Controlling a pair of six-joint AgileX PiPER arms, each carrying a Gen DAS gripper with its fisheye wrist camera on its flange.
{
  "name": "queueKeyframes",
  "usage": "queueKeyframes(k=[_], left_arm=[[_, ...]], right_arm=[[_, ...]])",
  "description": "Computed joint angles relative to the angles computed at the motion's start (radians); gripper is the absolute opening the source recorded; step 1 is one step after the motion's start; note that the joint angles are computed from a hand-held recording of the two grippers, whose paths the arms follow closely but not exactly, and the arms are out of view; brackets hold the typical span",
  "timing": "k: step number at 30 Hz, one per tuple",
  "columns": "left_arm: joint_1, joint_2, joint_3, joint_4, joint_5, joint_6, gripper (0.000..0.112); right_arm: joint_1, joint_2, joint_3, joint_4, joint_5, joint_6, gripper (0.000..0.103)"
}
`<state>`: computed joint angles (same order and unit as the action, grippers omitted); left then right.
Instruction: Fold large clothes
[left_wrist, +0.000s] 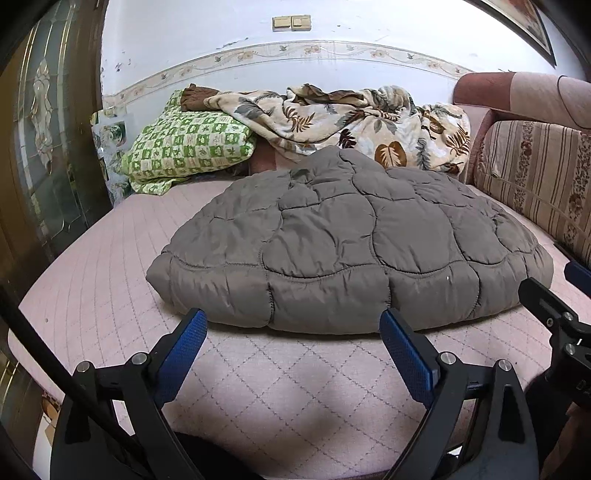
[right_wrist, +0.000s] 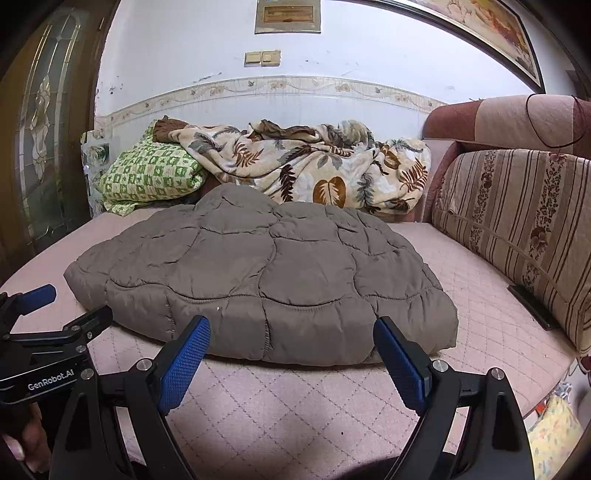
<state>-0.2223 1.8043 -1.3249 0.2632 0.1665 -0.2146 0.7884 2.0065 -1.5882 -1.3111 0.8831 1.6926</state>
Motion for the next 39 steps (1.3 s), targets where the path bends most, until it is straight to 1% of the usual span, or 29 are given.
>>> queueKeyframes(k=[2, 4, 5, 7, 8, 10, 11, 12, 14, 16, 17, 18, 20, 21, 23, 26, 29, 30, 31, 32, 33, 37, 39], left_arm=[[-0.001, 0.003, -0.007, -0.025, 0.010, 0.018, 0.095], [0.000, 0.011, -0.028, -0.034, 0.043, 0.022, 0.095], [-0.002, 0.015, -0.034, -0.012, 0.050, -0.001, 0.095], [-0.010, 0.016, -0.035, 0.108, 0.058, -0.117, 0.095], [-0.011, 0.013, -0.030, 0.125, 0.053, -0.133, 0.095], [-0.008, 0.006, -0.023, 0.092, 0.040, -0.100, 0.095], [-0.006, 0.004, -0.021, 0.046, 0.034, -0.052, 0.095], [-0.007, 0.002, -0.017, 0.039, 0.030, -0.043, 0.095], [-0.015, 0.007, -0.028, 0.135, 0.045, -0.134, 0.096], [-0.034, 0.029, -0.069, 0.217, 0.104, -0.200, 0.096], [-0.043, 0.042, -0.093, 0.218, 0.140, -0.190, 0.096], [-0.042, 0.047, -0.102, 0.180, 0.150, -0.149, 0.096], [-0.027, 0.046, -0.106, 0.049, 0.143, -0.034, 0.096], [-0.025, 0.046, -0.110, 0.037, 0.144, -0.025, 0.096], [-0.032, 0.051, -0.132, 0.099, 0.176, -0.078, 0.096], [-0.029, 0.045, -0.131, 0.110, 0.182, -0.093, 0.096], [-0.045, 0.042, -0.141, 0.216, 0.220, -0.179, 0.096], [-0.054, 0.040, -0.138, 0.279, 0.234, -0.237, 0.096], [-0.068, 0.042, -0.144, 0.349, 0.268, -0.299, 0.096], [-0.081, 0.047, -0.155, 0.388, 0.303, -0.328, 0.096], [-0.088, 0.047, -0.158, 0.411, 0.319, -0.342, 0.096], [-0.102, 0.039, -0.145, 0.498, 0.331, -0.411, 0.096], [-0.101, 0.034, -0.140, 0.503, 0.324, -0.415, 0.096]], right_arm=[[-0.005, 0.003, -0.007, 0.018, 0.003, -0.007, 0.093], [-0.013, 0.000, -0.006, 0.037, 0.000, -0.005, 0.093], [-0.016, -0.001, -0.004, 0.041, -0.003, -0.002, 0.093], [-0.022, -0.006, 0.003, 0.046, -0.008, 0.011, 0.093], [-0.024, -0.009, 0.007, 0.047, -0.010, 0.016, 0.093], [-0.026, -0.010, 0.007, 0.051, -0.009, 0.017, 0.093], [-0.026, -0.009, 0.005, 0.052, -0.008, 0.013, 0.093], [-0.026, -0.008, 0.003, 0.053, -0.009, 0.010, 0.093], [-0.025, -0.008, 0.004, 0.052, -0.008, 0.008, 0.093], [-0.026, -0.008, 0.005, 0.052, -0.010, 0.004, 0.093], [-0.025, -0.007, 0.002, 0.053, -0.008, 0.003, 0.093], [-0.025, -0.007, 0.002, 0.053, -0.007, 0.004, 0.093], [-0.027, -0.008, 0.005, 0.052, -0.010, 0.005, 0.093], [-0.026, -0.008, 0.004, 0.052, -0.010, 0.003, 0.093], [-0.026, -0.008, 0.004, 0.051, -0.010, 0.004, 0.093], [-0.027, -0.009, 0.006, 0.050, -0.010, 0.004, 0.093], [-0.028, -0.009, 0.006, 0.051, -0.012, 0.001, 0.093], [-0.026, -0.008, 0.004, 0.050, -0.009, 0.004, 0.093], [-0.027, -0.008, 0.004, 0.050, -0.010, 0.003, 0.093], [-0.027, -0.008, 0.004, 0.053, -0.012, 0.001, 0.093], [-0.027, -0.008, 0.003, 0.054, -0.010, 0.000, 0.093], [-0.026, -0.007, 0.002, 0.053, -0.008, 0.000, 0.093], [-0.026, -0.008, 0.003, 0.050, -0.008, 0.003, 0.093]])
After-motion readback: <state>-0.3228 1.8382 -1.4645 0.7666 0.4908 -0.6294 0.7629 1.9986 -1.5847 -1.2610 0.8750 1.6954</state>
